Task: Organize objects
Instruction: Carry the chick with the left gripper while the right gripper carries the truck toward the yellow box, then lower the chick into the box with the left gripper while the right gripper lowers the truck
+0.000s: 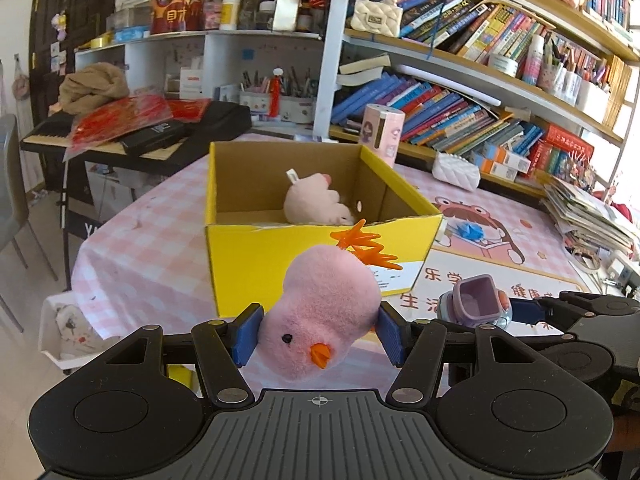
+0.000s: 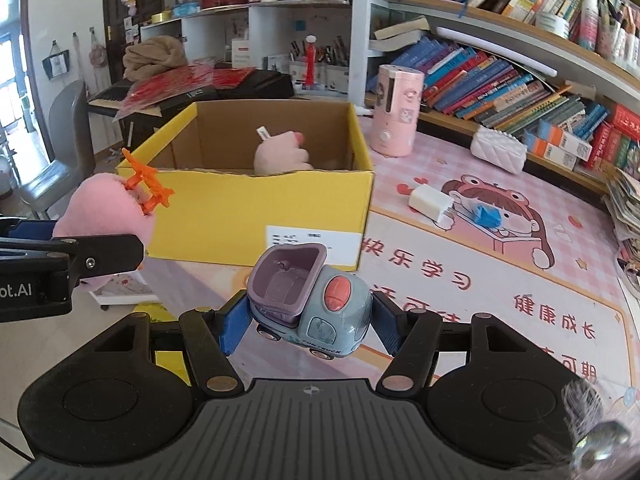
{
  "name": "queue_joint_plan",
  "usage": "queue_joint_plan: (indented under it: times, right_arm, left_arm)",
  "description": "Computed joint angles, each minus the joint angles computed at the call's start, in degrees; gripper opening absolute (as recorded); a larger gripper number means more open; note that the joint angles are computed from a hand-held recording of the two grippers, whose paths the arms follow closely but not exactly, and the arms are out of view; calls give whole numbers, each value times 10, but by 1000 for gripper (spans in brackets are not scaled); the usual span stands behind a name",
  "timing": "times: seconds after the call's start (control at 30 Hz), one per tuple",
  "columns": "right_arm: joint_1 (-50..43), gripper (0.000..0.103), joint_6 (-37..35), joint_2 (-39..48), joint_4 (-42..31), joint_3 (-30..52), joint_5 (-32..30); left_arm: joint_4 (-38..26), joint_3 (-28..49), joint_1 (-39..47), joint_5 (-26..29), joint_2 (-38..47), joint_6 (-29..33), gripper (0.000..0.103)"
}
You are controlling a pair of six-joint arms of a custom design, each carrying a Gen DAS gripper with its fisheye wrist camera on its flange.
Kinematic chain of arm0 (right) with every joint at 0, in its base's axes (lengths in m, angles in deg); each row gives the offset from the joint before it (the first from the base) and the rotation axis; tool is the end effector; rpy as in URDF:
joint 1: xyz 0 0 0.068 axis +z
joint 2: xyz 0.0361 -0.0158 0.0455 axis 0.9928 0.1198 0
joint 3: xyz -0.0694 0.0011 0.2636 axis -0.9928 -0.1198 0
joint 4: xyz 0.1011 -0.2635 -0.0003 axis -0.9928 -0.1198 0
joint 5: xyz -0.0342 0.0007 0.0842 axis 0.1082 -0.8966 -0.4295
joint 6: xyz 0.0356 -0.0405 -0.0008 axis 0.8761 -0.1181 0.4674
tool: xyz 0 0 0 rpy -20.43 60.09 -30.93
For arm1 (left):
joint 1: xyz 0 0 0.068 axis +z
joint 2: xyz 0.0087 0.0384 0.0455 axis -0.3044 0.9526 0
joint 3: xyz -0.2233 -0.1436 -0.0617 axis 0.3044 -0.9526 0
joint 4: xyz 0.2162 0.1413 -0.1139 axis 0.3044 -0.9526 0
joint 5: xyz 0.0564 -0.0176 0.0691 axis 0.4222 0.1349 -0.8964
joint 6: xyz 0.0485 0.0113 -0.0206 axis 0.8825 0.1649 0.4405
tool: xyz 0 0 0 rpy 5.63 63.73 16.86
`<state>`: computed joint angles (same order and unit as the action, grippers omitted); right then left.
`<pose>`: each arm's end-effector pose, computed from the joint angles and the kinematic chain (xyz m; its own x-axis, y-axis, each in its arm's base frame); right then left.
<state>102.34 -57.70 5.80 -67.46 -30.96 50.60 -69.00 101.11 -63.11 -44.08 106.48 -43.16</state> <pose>0.3198 0.1171 0.1429 -0.5359 -0.3348 -0.7750 -0.5107 0.8596 -0.0182 0.2536 -0.2261 0.1642 -0.5692 -0.1994 -0.7976 -0.1594 0.9785 -0.1309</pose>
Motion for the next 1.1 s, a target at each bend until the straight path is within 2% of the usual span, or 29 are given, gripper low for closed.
queue_joint_plan:
  times: [0.27,0.53,0.7,0.87,1.1]
  right_arm:
    - [23,61,4,3,-8,15,14]
    - [24,61,-5,23,2,56,8]
    - [19,62,-11,69,15,129,-10]
    - [15,61,-31,132,2,225,-30]
    - [5,61,-59,225,-39,354,-59]
  left_arm:
    - [12,-21,9,-7,-24,17,60]
    - [34,-2,34,-14,-18,70,60]
    - [58,25,66,-26,3,109,60]
    - [71,67,110,-14,44,125,60]
    - [55,153,146,6,126,134,60]
